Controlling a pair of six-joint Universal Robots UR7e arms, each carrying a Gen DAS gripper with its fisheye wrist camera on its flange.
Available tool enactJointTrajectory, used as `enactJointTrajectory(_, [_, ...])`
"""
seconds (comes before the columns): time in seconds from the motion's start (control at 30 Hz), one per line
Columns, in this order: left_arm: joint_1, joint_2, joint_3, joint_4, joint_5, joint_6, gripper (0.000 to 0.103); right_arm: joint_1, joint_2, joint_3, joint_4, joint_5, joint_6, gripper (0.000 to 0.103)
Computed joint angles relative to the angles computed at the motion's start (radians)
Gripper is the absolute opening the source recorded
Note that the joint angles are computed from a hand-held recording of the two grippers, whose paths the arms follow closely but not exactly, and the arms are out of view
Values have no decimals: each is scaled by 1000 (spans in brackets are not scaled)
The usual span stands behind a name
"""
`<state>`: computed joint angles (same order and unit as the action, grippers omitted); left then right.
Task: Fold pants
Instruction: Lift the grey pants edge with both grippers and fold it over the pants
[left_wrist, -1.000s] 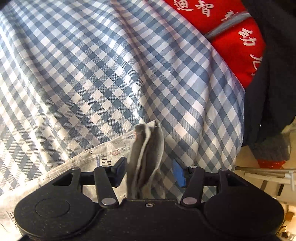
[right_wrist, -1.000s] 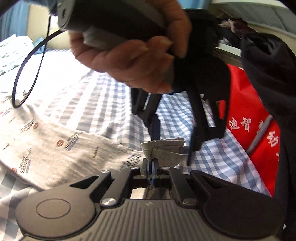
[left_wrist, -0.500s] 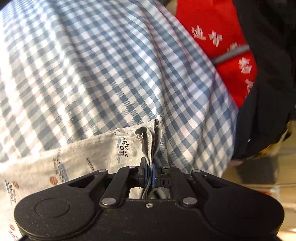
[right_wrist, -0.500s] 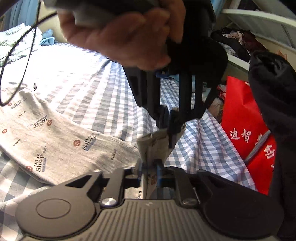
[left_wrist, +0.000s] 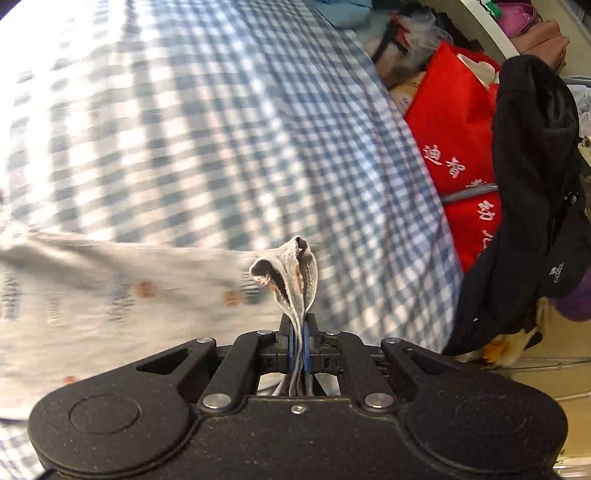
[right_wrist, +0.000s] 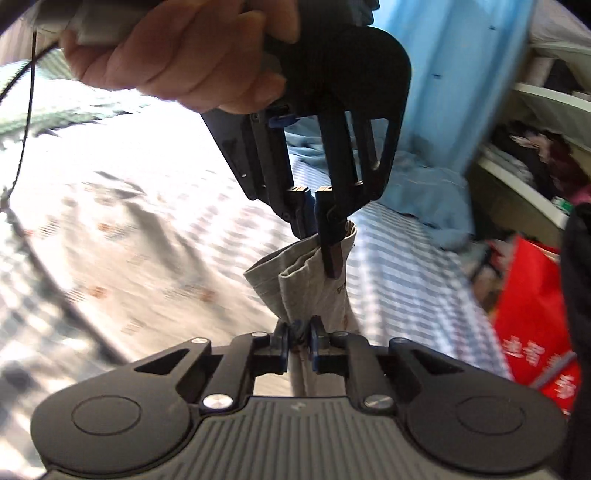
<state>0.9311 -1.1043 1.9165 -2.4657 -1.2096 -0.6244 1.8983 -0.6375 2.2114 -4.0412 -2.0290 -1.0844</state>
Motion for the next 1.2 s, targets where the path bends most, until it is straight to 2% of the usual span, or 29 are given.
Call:
enactJointTrajectory(0.13, [23,-64,84,-24,72,40,4,17,34,-16,93,8,36,8])
enactJointTrajectory(0.27, [65,-71,133,-50,130,68,4,17,84,-58,189,-11,86,8])
enactJointTrajectory(0.4, [112,-61,161,-68,144,67,4,15,135,-95,240,-41,136,7])
enactJointTrajectory(0.57, [139,-64,183,-95,130,90,4,8,154,-116,259,-65,134,7])
enactJointTrajectory(0.77, [115,-115,195,-26,130,33,4,62,135,-104,270,-111,168,7])
enactJointTrajectory(0.9, [100,-191,229,-24,125,57,4,111,117,-108,301,-129,201,7])
enactJointTrajectory(1.1, [141,-319,233,69,123,137,4,176,109,-133,403,-109,244,21])
enactJointTrajectory(1.17, [155,-360,242,96,154,153,4,195,113,-147,446,-108,259,36])
enactJointTrajectory(1.2, [164,-382,250,102,170,167,4,205,114,-152,466,-108,264,40])
